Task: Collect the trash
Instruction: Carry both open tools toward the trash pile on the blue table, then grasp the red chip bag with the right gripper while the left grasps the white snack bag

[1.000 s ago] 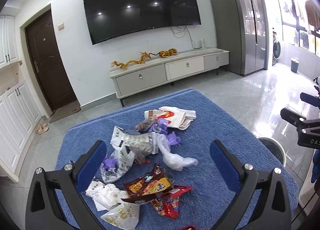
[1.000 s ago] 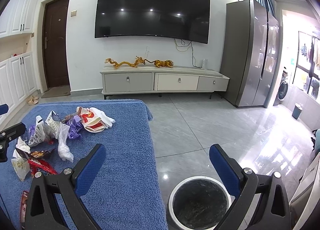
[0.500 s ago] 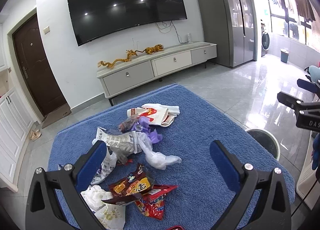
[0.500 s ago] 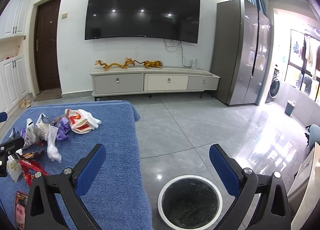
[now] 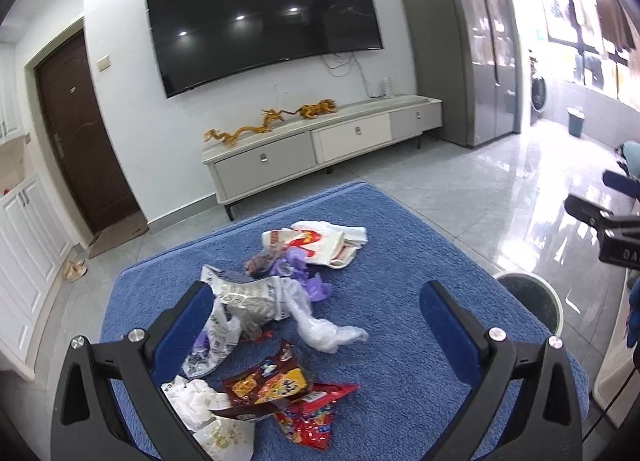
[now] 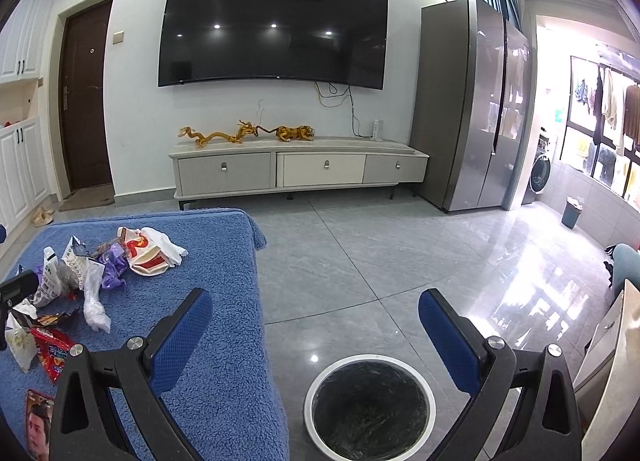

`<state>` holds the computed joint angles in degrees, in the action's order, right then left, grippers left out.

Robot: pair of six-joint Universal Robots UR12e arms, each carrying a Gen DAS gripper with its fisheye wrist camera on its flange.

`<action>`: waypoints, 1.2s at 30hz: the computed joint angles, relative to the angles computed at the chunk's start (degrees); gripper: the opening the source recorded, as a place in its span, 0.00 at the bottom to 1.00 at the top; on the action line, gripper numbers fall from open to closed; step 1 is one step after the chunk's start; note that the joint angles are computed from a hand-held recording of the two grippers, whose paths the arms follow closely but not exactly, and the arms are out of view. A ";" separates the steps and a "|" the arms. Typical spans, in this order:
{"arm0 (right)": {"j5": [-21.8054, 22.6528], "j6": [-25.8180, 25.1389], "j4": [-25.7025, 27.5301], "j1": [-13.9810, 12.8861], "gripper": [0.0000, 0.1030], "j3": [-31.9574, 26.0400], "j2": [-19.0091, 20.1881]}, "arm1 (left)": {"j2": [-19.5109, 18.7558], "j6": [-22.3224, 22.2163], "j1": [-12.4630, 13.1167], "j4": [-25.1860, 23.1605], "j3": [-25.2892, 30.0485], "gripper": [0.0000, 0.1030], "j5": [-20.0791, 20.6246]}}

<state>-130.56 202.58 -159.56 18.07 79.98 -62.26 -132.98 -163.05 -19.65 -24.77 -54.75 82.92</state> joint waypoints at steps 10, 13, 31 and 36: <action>6.78 -5.14 -1.76 -0.35 1.00 -2.68 1.36 | 0.17 -7.30 3.92 -3.82 1.37 1.00 4.11; 12.72 -6.65 -1.97 -0.69 1.00 -4.18 2.26 | 0.89 -9.53 5.97 -7.23 0.58 1.00 3.41; 56.46 -22.29 17.31 -3.04 0.56 -18.48 11.45 | 1.78 -1.57 9.16 -25.60 -3.18 0.77 -10.63; 59.94 -27.25 23.67 -2.85 0.49 -22.04 13.22 | -0.12 -1.73 9.14 -30.23 -0.24 0.62 -12.47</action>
